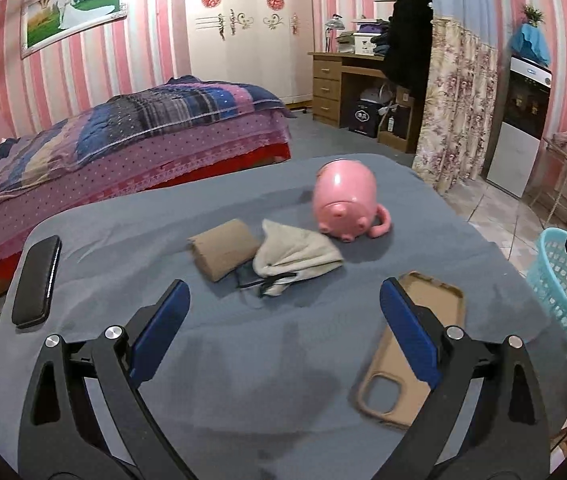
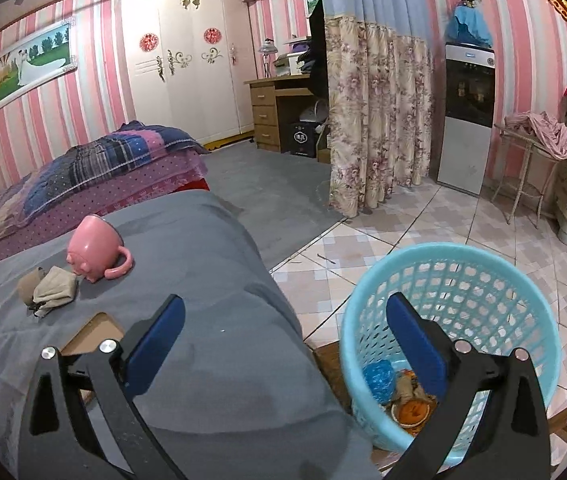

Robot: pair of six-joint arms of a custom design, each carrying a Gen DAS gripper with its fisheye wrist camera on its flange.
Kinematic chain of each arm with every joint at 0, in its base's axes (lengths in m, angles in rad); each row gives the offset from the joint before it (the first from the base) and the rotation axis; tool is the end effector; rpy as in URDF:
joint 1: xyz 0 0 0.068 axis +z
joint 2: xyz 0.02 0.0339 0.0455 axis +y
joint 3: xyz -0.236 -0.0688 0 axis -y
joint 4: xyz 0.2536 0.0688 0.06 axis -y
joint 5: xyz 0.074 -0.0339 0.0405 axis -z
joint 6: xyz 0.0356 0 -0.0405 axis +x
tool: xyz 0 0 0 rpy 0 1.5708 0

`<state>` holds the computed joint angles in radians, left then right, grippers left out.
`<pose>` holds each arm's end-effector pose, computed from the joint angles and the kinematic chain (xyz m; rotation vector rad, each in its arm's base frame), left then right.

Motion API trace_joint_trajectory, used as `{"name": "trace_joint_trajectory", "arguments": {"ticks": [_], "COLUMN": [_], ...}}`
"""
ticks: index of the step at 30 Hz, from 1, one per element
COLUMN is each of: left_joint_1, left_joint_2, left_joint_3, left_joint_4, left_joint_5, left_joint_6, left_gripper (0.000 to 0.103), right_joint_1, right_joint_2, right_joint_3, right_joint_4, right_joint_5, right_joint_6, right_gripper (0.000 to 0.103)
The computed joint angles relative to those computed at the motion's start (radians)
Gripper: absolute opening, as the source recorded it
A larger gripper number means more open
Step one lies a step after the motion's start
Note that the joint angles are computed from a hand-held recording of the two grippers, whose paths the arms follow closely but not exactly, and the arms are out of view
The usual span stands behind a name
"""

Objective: Collect trash
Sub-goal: 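Move both open tools back over the bed toward the remaining trash, then grasp the second brown cardboard tube with the left gripper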

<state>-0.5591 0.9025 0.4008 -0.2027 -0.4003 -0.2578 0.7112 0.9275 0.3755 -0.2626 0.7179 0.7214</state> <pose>0.1823 -0.0977 0.1602 0.1261 2.2062 0.0055 0.1630 0.1096 0.1471 0.3279 2.1259 -0.0472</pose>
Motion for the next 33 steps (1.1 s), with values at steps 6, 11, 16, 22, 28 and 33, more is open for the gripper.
{"name": "trace_joint_trajectory", "arguments": {"ticks": [6, 11, 16, 22, 28, 33], "left_joint_1": [0.115, 0.242, 0.328, 0.436, 0.451, 0.451], "left_joint_2": [-0.027, 0.053, 0.203, 0.396, 0.585, 0.691], "left_joint_3": [-0.037, -0.048, -0.015, 0.092, 0.246, 0.354], "left_joint_4": [0.004, 0.071, 0.168, 0.241, 0.252, 0.244], "left_joint_5": [0.079, 0.158, 0.204, 0.311, 0.318, 0.369], "left_joint_6": [0.053, 0.123, 0.188, 0.218, 0.269, 0.313], "left_gripper": [0.093, 0.093, 0.093, 0.093, 0.088, 0.085], "right_joint_1": [0.018, 0.036, 0.044, 0.074, 0.082, 0.112], "right_joint_2": [0.115, 0.264, 0.367, 0.477, 0.507, 0.557], "right_joint_3": [0.039, 0.100, 0.150, 0.213, 0.228, 0.270], "right_joint_4": [0.047, 0.087, 0.109, 0.097, 0.117, 0.100], "right_joint_5": [-0.022, -0.036, -0.066, -0.048, -0.076, -0.057], "right_joint_6": [0.005, 0.010, 0.022, 0.034, 0.031, 0.016], "right_gripper": [0.098, 0.098, 0.098, 0.098, 0.098, 0.098]}}
